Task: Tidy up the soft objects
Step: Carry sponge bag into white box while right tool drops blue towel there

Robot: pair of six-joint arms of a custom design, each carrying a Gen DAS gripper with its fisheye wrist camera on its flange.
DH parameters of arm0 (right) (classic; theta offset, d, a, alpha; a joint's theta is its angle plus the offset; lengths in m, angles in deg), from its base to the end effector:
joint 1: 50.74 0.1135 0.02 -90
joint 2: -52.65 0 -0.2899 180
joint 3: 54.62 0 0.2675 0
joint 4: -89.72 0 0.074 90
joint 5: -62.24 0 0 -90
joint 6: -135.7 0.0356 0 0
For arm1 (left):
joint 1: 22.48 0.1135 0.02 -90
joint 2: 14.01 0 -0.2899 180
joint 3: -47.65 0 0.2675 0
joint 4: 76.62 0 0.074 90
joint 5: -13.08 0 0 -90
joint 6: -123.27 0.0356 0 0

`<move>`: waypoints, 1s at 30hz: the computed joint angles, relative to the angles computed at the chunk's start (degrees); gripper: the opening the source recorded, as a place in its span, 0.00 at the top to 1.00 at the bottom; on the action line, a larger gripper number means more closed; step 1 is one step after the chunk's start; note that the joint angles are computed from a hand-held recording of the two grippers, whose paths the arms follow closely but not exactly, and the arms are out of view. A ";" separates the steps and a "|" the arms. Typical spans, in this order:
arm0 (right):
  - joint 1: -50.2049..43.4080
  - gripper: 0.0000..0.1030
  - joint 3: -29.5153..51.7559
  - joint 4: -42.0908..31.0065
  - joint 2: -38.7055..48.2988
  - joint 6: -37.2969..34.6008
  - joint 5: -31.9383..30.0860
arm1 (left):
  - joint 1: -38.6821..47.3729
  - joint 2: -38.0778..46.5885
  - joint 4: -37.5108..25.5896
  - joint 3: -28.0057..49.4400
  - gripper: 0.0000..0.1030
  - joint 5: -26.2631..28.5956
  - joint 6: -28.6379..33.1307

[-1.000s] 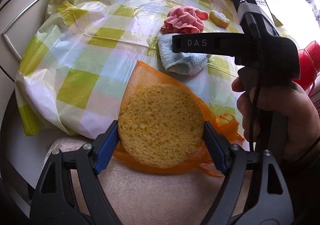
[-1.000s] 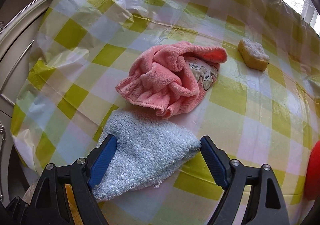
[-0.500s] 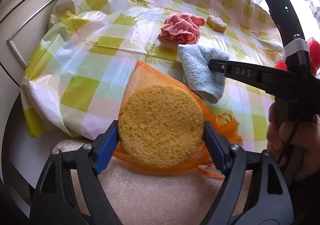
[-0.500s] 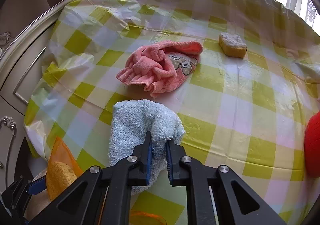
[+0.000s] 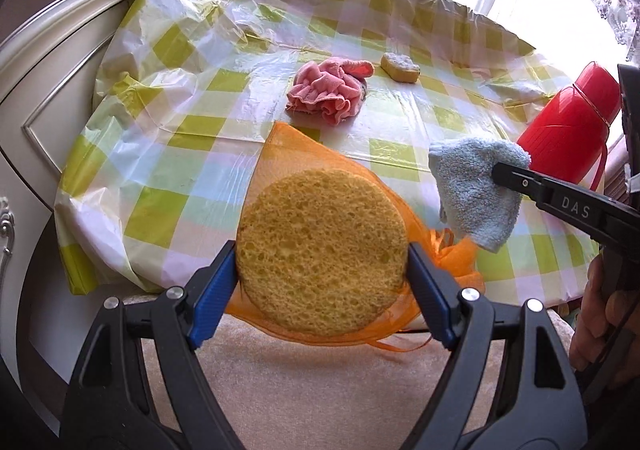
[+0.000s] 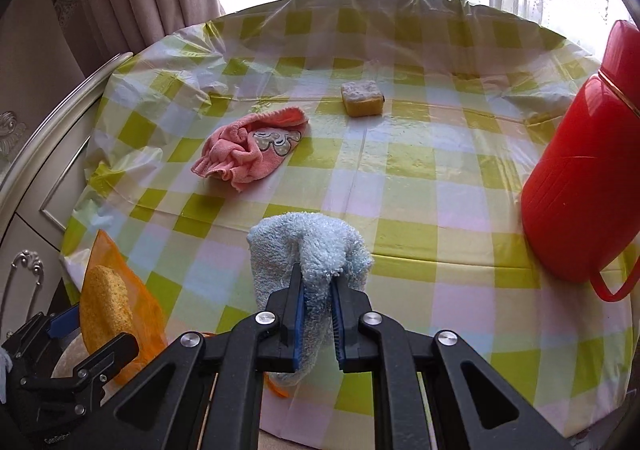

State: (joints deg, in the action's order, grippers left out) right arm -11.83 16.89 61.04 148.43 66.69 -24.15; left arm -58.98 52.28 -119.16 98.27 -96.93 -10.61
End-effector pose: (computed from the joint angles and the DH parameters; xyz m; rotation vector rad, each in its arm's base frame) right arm 0.2808 0.2238 0.2046 -0.3674 2.5015 0.3539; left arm 0.1822 -0.1196 0.2153 -0.2859 2.4837 -0.1223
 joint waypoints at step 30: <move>-65.73 0.88 -27.22 -25.39 -50.08 -26.64 -19.50 | -23.93 27.47 6.11 29.77 0.19 4.29 8.11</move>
State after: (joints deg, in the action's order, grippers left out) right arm -77.56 -10.33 35.66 98.35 40.06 -43.65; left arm -82.91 79.75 -113.05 128.04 -92.64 -2.49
